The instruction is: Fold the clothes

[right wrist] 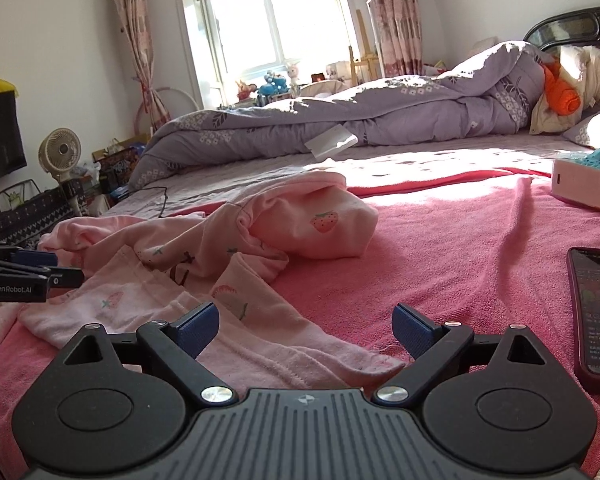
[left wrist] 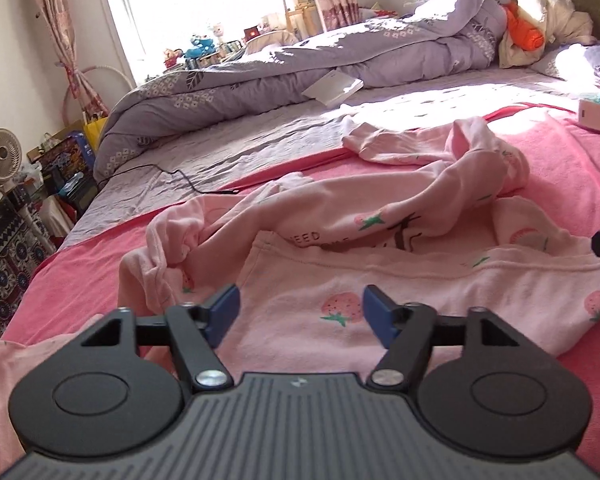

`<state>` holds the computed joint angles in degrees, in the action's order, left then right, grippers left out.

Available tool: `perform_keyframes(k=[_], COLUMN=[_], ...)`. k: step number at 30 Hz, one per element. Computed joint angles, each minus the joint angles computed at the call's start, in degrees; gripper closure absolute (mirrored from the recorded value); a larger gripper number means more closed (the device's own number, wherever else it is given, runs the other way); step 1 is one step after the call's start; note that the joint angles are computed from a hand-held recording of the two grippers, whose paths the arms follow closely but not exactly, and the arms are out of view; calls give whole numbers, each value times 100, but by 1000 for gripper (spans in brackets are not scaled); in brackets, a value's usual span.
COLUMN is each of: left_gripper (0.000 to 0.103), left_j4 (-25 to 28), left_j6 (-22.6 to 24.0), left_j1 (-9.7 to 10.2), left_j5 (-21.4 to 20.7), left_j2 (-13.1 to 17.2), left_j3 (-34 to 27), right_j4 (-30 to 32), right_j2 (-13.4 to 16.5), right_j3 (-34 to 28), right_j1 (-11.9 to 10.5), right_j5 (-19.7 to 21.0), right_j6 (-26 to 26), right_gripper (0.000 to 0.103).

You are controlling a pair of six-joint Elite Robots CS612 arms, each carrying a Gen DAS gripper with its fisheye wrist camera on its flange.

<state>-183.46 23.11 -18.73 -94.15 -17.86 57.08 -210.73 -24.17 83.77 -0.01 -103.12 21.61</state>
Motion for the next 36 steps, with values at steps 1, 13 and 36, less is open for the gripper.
perform_keyframes(k=[1,13,36], left_gripper=[16,10,6], left_j4=[122,372,-299], left_j6=[-15,50,-237], left_j1=[-18,84,423], left_j5=[161,-59,334], left_j2=[51,117,-223], left_j3=[-83,-237,358], right_j4=[171,-1173,2397], right_j2=[14,-3,453], right_j3=[-66,309,-1869], right_j1=[-10,-176,58], right_j5=[2,1331,2148], right_j6=[72,126,-1857], right_gripper=[7,91,84])
